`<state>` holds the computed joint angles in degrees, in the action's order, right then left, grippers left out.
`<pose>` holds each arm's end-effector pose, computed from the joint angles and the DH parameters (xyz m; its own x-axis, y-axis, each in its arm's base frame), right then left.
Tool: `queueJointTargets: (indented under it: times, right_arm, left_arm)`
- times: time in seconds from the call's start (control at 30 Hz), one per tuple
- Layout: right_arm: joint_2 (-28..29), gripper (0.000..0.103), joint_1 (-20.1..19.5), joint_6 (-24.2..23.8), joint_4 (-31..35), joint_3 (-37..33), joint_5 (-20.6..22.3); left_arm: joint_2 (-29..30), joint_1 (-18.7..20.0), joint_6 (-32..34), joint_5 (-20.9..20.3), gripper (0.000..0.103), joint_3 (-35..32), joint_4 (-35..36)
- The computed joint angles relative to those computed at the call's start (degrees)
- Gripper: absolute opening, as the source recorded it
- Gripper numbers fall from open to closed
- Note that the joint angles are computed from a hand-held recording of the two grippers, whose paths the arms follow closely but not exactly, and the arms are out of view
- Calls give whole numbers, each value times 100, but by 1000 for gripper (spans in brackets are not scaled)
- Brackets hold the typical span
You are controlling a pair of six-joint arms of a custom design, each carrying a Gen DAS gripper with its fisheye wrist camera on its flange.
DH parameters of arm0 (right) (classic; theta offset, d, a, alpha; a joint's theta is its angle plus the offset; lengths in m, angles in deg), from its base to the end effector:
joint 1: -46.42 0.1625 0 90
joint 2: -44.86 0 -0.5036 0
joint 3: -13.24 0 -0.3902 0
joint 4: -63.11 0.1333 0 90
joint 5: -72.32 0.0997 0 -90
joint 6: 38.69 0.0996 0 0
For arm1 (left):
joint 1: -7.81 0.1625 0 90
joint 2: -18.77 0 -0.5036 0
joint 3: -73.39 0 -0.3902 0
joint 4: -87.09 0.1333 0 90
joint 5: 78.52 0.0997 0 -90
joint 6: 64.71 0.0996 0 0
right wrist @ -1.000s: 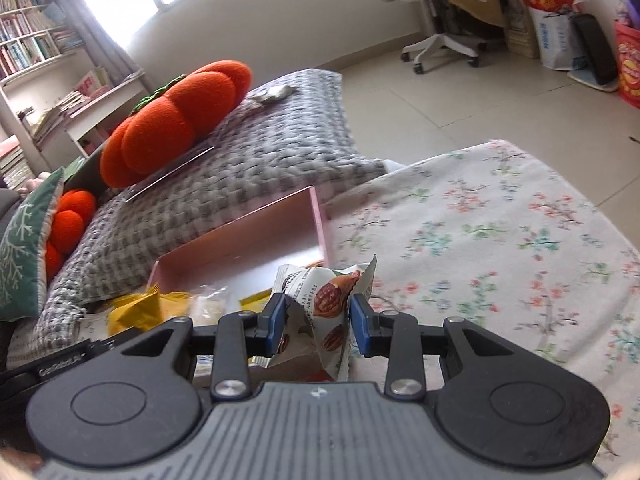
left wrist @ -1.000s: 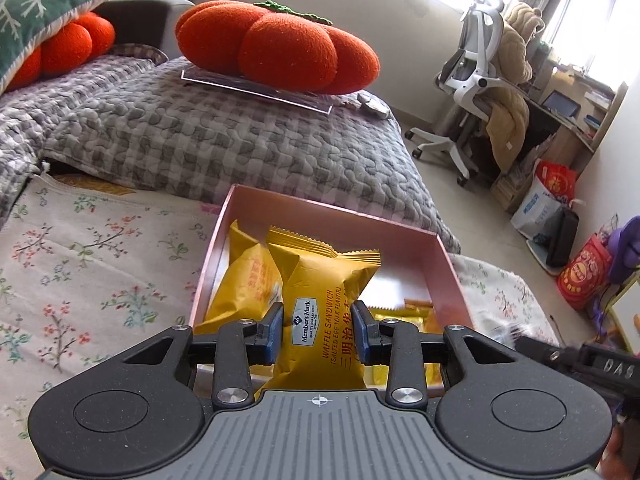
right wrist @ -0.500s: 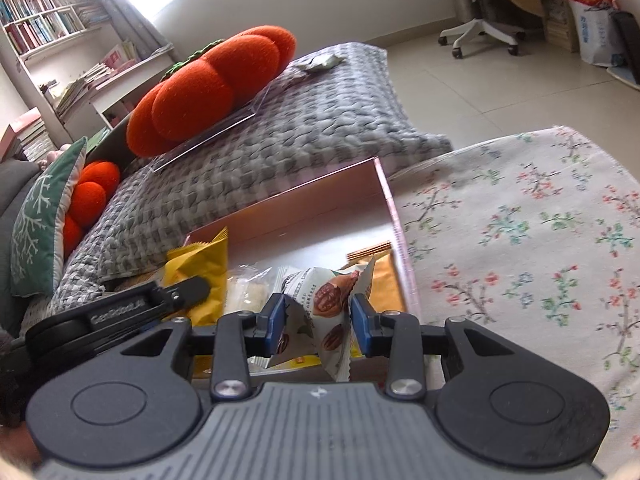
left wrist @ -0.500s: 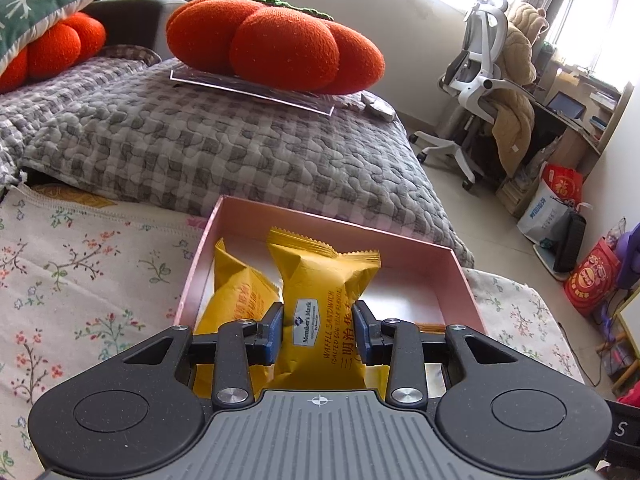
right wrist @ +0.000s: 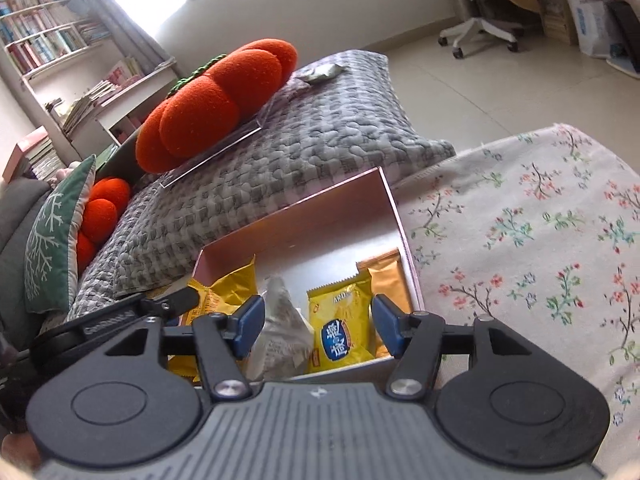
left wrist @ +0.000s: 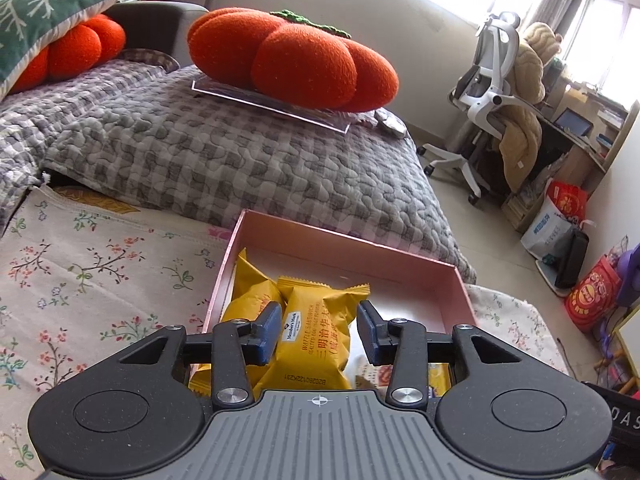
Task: Organize snacks
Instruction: 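Place the waffle pack and pecan pack into the box and open both tools, then grasp the Pecan Kernel bag with the left tool while the right tool grasps the pink pack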
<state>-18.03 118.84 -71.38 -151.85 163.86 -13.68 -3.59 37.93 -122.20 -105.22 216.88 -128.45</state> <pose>0.0176 -0.4088 0.2021 -0.9410 -0.1902 0.2800 -0.3181 0.7798 -0.5392 -0.2058 -0.3764 -0.0169 -0.8804 -0.2316 -0.4139 0.2233 0.5676 -0.7925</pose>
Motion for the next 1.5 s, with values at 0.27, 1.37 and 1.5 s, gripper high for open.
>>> queueJointTargets:
  times: [0.27,1.37,1.5]
  right_arm:
    - [-406,57,94,-170,429,120,-50]
    - [-1262,64,143,-454,1866,192,-906]
    - [-1395,66,104,-506,2185,263,-1059]
  left_arm:
    - [-488,-333,-1218,49,41,124,1756]
    - [-933,-1192,-2756,-1093,51,583,3636]
    - [-826,-1444,-2930,-1347,58,721,3511]
